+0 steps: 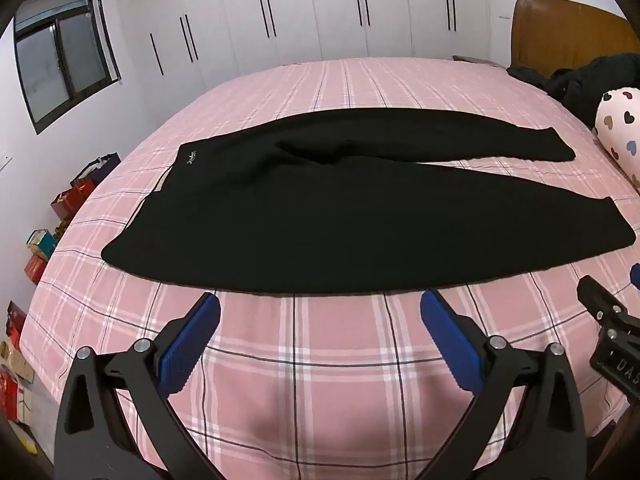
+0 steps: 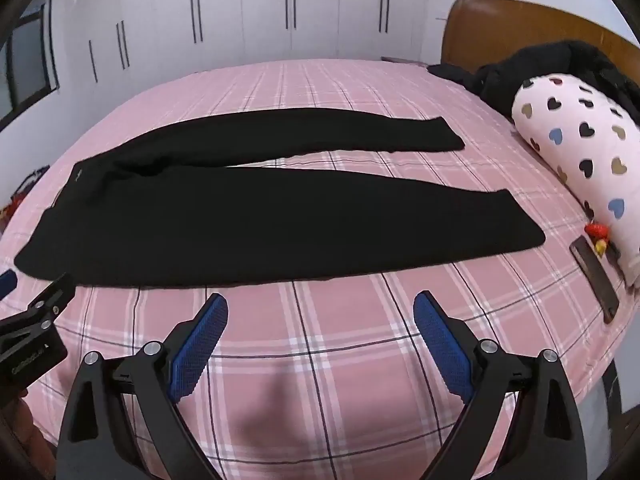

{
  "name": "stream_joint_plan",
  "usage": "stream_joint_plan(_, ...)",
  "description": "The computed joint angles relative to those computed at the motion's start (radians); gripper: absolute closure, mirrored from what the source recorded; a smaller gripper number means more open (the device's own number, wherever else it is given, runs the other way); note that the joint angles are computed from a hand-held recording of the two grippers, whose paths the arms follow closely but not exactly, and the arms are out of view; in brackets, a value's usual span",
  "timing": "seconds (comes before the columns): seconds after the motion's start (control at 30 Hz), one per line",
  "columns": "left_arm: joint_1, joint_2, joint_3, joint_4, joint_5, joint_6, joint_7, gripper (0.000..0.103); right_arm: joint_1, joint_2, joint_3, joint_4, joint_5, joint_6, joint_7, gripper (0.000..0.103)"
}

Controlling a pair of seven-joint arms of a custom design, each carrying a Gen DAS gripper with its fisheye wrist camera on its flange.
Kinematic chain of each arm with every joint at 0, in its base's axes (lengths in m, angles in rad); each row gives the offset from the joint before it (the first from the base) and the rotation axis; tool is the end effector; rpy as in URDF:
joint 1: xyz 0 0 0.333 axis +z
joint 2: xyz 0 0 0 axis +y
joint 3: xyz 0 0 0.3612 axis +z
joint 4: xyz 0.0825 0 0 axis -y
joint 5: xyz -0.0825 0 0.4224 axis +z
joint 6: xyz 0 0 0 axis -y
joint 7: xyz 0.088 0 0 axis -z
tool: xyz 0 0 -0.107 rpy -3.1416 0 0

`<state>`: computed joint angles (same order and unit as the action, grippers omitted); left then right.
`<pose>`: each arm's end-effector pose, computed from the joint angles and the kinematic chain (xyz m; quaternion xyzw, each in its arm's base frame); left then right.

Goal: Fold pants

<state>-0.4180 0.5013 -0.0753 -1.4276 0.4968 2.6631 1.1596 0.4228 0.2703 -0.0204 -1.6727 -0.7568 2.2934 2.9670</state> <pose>0.7101 -0.3814 0.5169 -0.5033 0.7714 -0.2759 0.2746 0.6687 0.2698 0.5177 -0.4451 0.8214 -0.2975 0.1967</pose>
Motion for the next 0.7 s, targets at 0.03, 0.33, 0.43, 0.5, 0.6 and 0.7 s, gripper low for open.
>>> stream_joint_plan(0.03, -0.003, 0.002, 0.003, 0.002, 0.005, -0.003, -0.003, 0.005, 0.003, 0.003, 0.000, 0.004, -0.007, -0.004, -0.003, 0.011)
stream_joint_plan(0.33, 0.005, 0.011, -0.002, 0.017, -0.014, -0.013, 0.012, 0.005, 0.006, 0.007, 0.000, 0.010, -0.002, -0.005, -0.014, 0.011)
stream_joint_plan(0.43, 0.012, -0.011, 0.000, -0.026, -0.006, 0.019, 0.015, 0.005, 0.006, 0.006, -0.001, 0.008, -0.002, 0.000, -0.006, 0.011)
stream_joint_plan(0.5, 0.009, -0.012, 0.003, -0.029, -0.001, 0.020, 0.013, 0.005, 0.004, 0.004, -0.001, 0.004, 0.001, 0.005, -0.006, 0.011)
stream_joint_plan(0.6, -0.003, -0.005, 0.008, -0.018, 0.009, 0.014, -0.005, 0.005, 0.001, 0.002, -0.001, 0.000, 0.004, 0.010, -0.007, 0.011)
stream_joint_plan(0.7, -0.002, -0.005, 0.008, -0.018, 0.013, 0.014, -0.005, 0.005, 0.000, 0.001, -0.001, -0.002, 0.006, 0.013, -0.008, 0.011)
